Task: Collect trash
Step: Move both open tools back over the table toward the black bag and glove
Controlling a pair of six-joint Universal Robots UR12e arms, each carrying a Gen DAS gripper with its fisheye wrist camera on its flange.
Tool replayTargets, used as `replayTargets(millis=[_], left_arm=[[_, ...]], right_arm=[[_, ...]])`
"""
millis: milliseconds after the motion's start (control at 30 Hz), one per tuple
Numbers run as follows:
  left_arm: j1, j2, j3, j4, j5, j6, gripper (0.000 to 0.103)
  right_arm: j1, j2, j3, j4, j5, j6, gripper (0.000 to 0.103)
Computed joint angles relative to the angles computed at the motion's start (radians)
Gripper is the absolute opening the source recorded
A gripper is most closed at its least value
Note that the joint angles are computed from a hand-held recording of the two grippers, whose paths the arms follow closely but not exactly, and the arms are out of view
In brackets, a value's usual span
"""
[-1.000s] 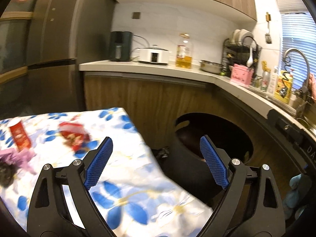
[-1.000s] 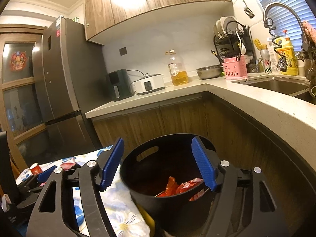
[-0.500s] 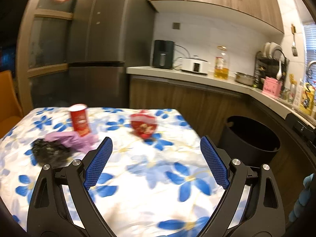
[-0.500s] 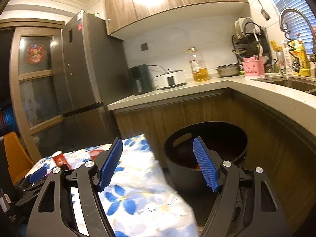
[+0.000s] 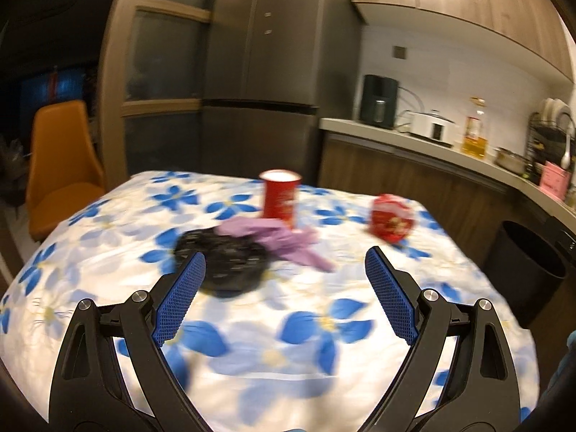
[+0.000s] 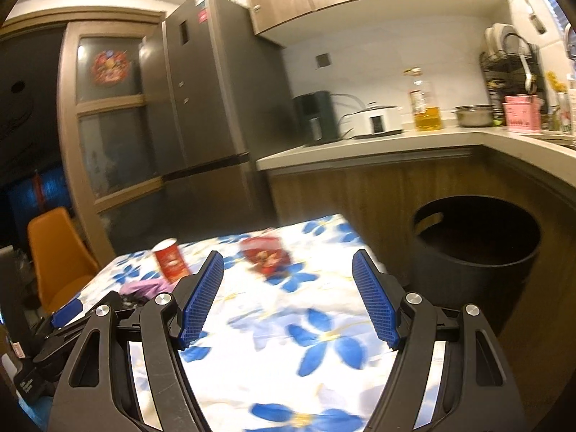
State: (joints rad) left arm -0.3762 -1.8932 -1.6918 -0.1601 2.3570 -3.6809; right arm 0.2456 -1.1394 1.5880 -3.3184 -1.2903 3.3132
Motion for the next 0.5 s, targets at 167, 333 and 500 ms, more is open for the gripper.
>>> replayTargets(millis=[167,333,500], left_arm=[[0.033,0.027,-0.043,-0.034,0.008,-0.038,0.089],[0.083,0.044,-0.059,-0.079,-0.072,-0.095,0.089],[0.125,0.043,-0.048,-0.119,-0.169,-0.103,0.089]], right_arm=[[0.029,0.022,-0.03,0.024,0.03,-0.032,0.073],[0.056,0.045,-0.065,0.053,0.052,-0.053,0.073],[0.082,0.073,-0.106,0.077,0.063,-0.066,0.073]])
